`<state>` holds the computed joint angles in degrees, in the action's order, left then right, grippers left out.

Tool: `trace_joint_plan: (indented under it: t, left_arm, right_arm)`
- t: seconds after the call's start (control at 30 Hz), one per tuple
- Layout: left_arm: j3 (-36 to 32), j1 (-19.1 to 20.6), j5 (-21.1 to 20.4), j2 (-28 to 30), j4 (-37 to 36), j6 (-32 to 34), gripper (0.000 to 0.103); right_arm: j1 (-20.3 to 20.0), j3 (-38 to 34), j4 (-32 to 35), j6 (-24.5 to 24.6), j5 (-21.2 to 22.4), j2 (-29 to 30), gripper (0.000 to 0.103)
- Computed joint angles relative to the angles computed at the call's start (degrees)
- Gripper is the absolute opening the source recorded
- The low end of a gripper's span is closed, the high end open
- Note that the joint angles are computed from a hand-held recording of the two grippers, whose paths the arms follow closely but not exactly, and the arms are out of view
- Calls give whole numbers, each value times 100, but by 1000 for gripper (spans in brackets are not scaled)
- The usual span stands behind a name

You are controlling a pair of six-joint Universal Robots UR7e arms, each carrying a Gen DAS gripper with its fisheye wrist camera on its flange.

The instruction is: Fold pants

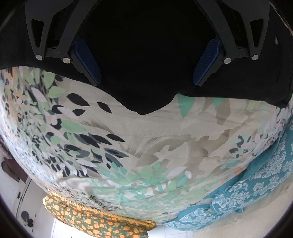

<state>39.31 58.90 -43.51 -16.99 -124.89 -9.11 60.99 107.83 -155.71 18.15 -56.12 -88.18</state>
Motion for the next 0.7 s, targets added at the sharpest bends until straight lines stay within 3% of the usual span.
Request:
trace_joint_plan:
  t: [0.13,0.3,0.43,0.5,0.57,0.6,0.63,0.7]
  left_arm:
    - [1291,-182,-593,-971,-708,-69,98]
    - [2820,-492,-741,-2060,-1824,177,101]
    - [3849,-531,-657,-2508,-3027,287,101]
    - [4038,-484,-614,-2566,-3074,201,101]
    - [3935,-398,-777,-2567,-2751,-28,101]
    - [3918,-373,-858,-2563,-2821,4,101]
    - [3911,-360,-884,-2553,-2953,77,101]
    - [3954,-352,-917,-2594,-3082,123,101]
  right_arm:
    - [467,-57,-499,517,278,419,13]
    - [1253,-752,-760,931,350,1648,13]
    - [1857,-1762,17,529,-26,2784,13]
    - [2147,-2338,529,220,-437,3341,14]
    - [2467,-2963,1128,-301,-1197,3828,21]
    - [2646,-3301,1499,-570,-1709,4049,33]
    - [2769,-3557,1797,-701,-2027,4213,52]
    - [2847,-3628,1881,-896,-2074,4236,61]
